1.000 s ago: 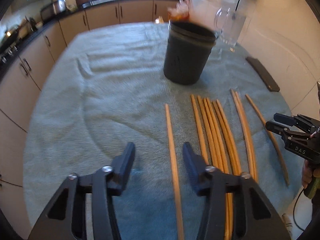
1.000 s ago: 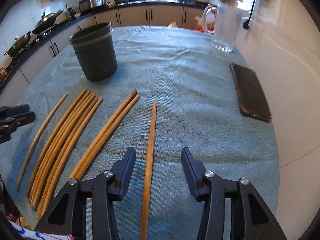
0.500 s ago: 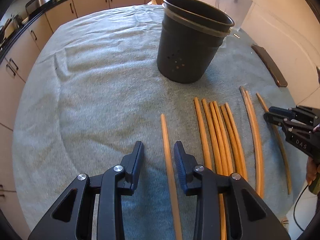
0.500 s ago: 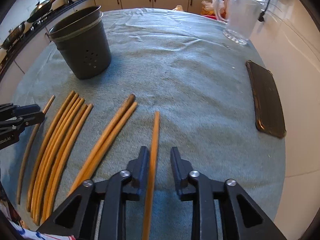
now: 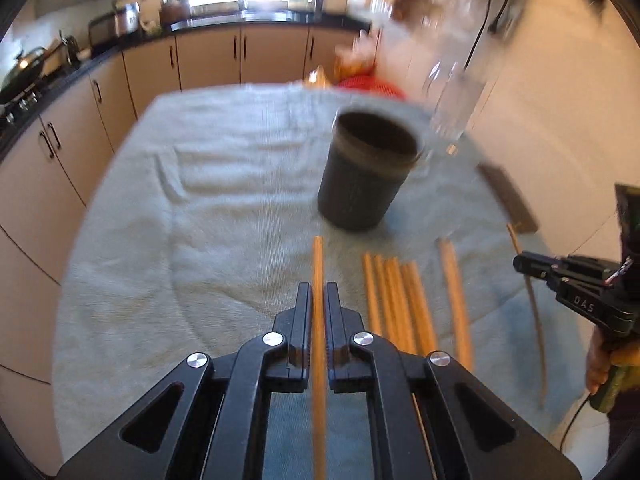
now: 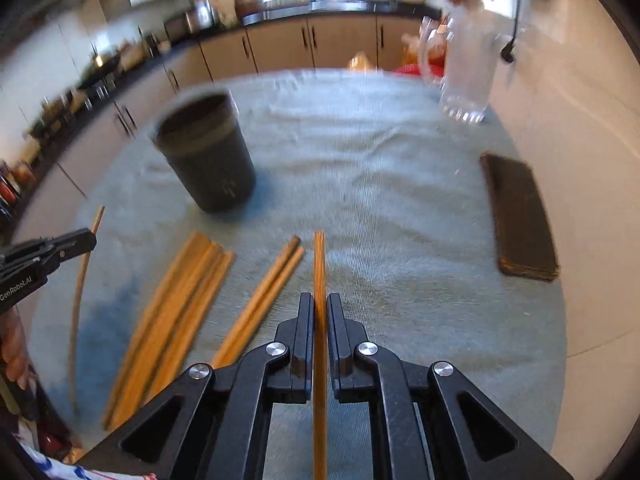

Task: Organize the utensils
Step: 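Lift the chopstick and carry it over the black utensil holder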

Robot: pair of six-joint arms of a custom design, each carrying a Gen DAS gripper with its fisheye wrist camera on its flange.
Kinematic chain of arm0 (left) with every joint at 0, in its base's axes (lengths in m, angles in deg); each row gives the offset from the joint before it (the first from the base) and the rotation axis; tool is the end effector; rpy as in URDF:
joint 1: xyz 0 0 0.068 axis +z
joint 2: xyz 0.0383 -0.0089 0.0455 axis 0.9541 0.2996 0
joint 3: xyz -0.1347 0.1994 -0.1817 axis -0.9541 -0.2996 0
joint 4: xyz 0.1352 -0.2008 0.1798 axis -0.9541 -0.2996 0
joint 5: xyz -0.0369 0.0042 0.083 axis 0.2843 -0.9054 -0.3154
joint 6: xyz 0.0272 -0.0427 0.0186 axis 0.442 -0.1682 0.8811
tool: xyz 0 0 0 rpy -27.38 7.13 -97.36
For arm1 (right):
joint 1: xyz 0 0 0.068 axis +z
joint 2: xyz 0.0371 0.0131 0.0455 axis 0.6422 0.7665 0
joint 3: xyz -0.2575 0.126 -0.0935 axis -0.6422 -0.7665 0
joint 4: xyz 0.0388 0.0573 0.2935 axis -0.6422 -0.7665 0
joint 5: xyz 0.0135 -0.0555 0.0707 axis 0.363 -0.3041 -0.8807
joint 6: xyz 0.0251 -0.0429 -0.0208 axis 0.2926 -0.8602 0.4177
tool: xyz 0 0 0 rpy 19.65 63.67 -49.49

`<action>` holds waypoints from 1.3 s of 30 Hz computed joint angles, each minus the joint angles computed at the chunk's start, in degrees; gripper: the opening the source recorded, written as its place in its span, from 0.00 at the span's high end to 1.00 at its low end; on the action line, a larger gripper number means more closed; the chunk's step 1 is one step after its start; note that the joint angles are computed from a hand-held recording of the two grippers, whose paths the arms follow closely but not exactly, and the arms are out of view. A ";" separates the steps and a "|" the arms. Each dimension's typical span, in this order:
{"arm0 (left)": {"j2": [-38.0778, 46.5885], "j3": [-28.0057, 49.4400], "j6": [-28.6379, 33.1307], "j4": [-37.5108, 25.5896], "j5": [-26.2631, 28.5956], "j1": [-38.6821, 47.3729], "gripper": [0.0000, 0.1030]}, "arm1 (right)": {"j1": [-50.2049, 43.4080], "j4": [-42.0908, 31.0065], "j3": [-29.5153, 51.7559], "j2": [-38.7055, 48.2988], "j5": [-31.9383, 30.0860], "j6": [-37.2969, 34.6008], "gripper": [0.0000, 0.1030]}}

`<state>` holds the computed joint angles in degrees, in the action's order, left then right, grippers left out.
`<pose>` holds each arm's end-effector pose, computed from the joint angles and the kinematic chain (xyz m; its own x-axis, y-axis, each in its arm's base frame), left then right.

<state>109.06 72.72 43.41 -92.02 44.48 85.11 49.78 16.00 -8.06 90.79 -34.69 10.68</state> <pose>0.2720 0.0464 0.3087 -0.7798 0.0995 -0.6181 0.2416 0.9587 -0.1504 0.2799 0.0526 0.2658 -0.8229 -0.0387 -0.5669 -0.1509 0.9767 0.1523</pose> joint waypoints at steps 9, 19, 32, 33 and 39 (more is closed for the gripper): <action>-17.27 -1.67 4.36 -8.22 9.76 8.19 0.95 | 2.66 -3.92 -5.46 -22.04 0.47 3.56 0.94; -28.35 -3.08 7.96 -13.83 19.04 18.08 0.95 | 6.55 -5.14 -5.97 -31.61 -0.15 5.29 0.94; -24.00 2.63 -0.57 -9.89 21.41 16.14 0.95 | 7.31 -0.20 -2.42 -28.33 -1.55 6.72 0.94; -23.36 3.10 -1.62 -9.00 20.80 15.21 0.95 | 7.39 0.27 -1.89 -27.74 -1.44 6.54 0.94; -18.35 7.19 -6.77 -4.41 17.74 10.70 0.95 | 6.75 3.21 1.63 -23.94 -1.34 5.96 0.94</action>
<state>90.71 79.91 36.65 -96.42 62.22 95.81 56.53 19.21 -6.43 66.85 -36.03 16.64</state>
